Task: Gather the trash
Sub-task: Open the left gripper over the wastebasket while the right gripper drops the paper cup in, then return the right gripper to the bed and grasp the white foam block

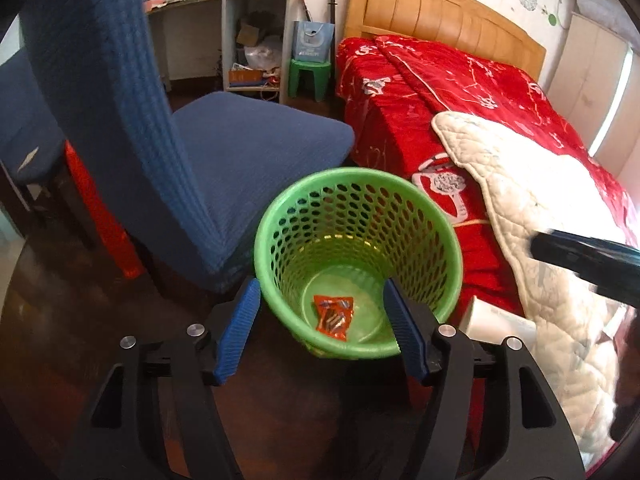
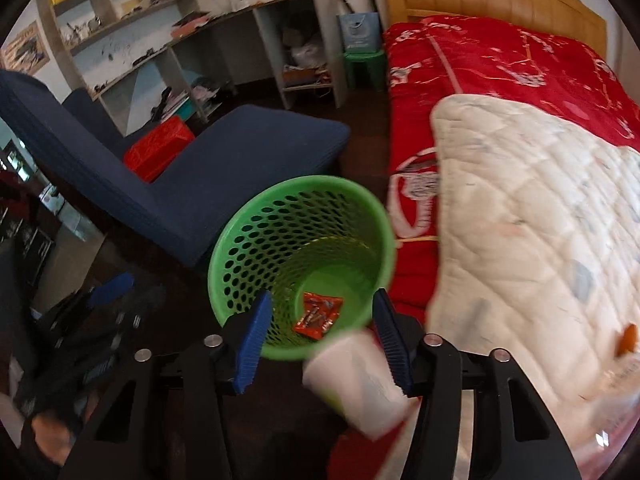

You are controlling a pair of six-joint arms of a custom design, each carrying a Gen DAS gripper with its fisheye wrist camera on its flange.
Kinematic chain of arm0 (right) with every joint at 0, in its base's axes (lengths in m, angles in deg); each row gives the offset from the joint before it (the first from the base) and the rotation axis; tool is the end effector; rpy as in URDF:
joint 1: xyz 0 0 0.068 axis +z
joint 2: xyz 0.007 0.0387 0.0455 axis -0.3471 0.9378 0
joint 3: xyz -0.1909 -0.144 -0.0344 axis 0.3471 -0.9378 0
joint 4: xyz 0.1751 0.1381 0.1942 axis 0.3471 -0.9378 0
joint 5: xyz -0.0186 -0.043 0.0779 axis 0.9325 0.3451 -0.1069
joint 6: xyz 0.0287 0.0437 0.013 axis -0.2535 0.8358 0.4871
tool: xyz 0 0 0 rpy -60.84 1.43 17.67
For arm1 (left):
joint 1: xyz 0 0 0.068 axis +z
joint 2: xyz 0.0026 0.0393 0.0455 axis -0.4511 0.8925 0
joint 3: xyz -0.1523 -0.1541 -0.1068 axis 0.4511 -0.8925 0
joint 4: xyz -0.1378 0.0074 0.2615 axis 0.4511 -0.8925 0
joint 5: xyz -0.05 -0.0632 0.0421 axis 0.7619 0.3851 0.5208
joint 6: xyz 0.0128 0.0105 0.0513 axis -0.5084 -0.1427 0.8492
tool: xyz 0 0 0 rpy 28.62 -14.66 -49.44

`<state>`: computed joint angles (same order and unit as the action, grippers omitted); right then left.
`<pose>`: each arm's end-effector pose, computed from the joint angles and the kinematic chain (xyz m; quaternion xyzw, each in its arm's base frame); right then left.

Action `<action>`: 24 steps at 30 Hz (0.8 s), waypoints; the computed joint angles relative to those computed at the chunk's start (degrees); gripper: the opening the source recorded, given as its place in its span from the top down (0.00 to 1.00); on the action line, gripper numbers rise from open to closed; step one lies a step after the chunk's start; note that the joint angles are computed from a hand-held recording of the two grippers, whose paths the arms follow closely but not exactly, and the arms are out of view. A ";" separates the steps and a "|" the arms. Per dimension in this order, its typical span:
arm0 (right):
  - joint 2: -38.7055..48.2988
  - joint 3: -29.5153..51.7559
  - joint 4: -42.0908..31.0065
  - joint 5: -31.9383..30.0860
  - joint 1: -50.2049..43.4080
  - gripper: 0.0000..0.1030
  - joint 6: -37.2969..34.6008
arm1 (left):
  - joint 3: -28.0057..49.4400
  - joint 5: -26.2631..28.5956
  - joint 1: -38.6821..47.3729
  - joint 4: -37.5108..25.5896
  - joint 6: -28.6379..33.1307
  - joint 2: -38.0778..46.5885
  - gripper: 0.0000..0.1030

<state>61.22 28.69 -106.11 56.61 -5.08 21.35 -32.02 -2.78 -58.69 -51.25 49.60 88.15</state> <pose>0.2175 0.0618 0.2579 -0.0047 0.9526 0.1138 0.2822 0.2261 -0.1344 0.2037 0.0612 0.9355 -0.0891 0.3364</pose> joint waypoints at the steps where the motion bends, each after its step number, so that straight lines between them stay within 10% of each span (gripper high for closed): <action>1: 1.79 0.03 1.39 -0.51 0.66 0.53 0.98 | -0.72 -0.48 -0.07 -0.27 -0.04 -0.58 0.38; 24: -26.60 -4.49 -19.72 4.40 -4.91 0.39 -0.13 | -2.37 0.09 -4.71 -0.58 -1.21 -2.21 0.38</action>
<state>34.62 24.20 -125.83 61.01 -9.99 21.22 -34.40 -2.69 -63.40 -51.83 48.39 85.93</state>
